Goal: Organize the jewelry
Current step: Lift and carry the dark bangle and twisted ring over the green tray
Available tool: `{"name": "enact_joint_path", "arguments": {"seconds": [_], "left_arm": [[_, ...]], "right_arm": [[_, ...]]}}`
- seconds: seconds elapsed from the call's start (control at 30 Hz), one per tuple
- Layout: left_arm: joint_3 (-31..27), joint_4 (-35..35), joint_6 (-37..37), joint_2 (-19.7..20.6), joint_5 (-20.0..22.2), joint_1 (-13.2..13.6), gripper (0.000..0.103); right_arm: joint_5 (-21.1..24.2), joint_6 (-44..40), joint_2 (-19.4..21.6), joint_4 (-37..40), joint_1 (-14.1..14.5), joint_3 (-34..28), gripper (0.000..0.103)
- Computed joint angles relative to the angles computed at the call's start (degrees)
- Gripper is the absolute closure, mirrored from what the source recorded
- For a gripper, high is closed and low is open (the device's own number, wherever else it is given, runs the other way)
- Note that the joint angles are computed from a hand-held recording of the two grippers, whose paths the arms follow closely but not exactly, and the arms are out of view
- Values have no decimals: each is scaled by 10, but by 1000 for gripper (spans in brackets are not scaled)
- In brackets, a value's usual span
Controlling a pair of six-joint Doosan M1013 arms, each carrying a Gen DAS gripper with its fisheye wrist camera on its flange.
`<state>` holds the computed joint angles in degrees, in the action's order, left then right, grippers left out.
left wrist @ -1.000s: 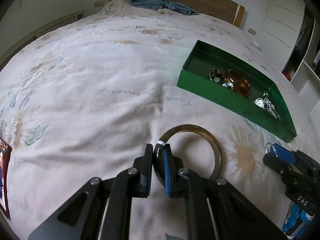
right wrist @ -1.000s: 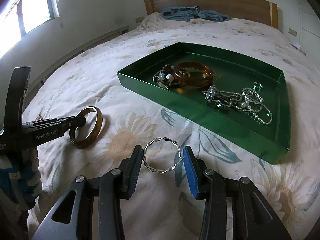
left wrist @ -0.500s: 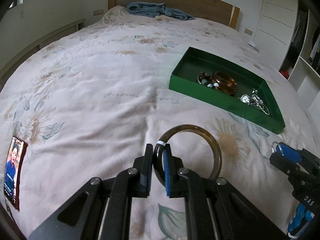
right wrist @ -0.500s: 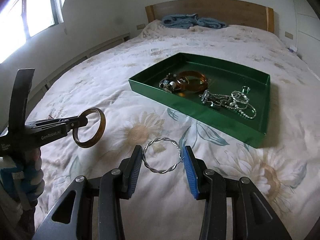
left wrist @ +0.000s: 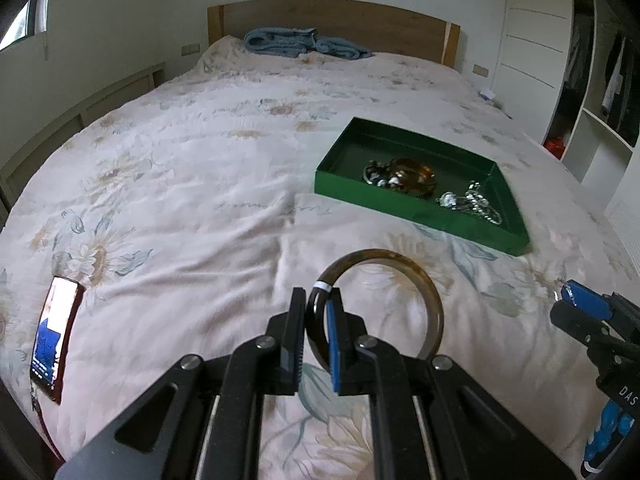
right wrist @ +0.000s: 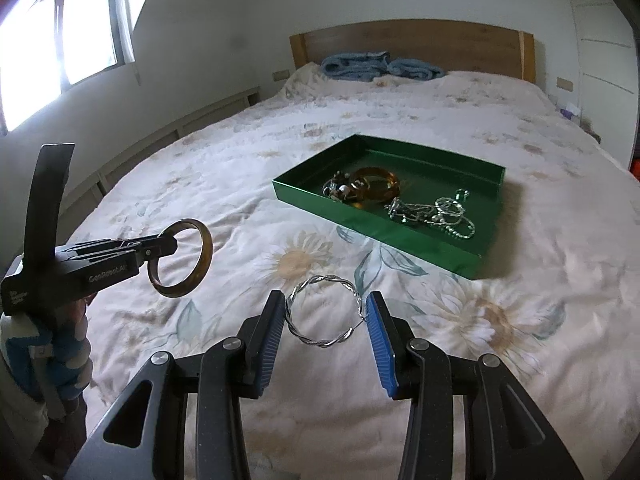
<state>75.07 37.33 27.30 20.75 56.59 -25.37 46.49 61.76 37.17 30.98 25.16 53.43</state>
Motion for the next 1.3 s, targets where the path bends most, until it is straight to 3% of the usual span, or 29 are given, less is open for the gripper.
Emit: {"name": "enact_joint_path", "arguments": {"seconds": [0.37,0.67,1.03,1.3], "left_arm": [[5,46,-18,-23,1,-34,94],[-7,75,-20,-33,-3,-48,94],[-68,73,19,-11,-6,-29,94],[-144,33,76,43,-7,-1,94]], "right_arm": [[-56,-20,-63,19,-9,79,61],[-83,-37,-87,33,-15,98,61],[-83,-18,-62,18,-21,30,62],[-52,31,7,-25,-23,-94,61]]}}
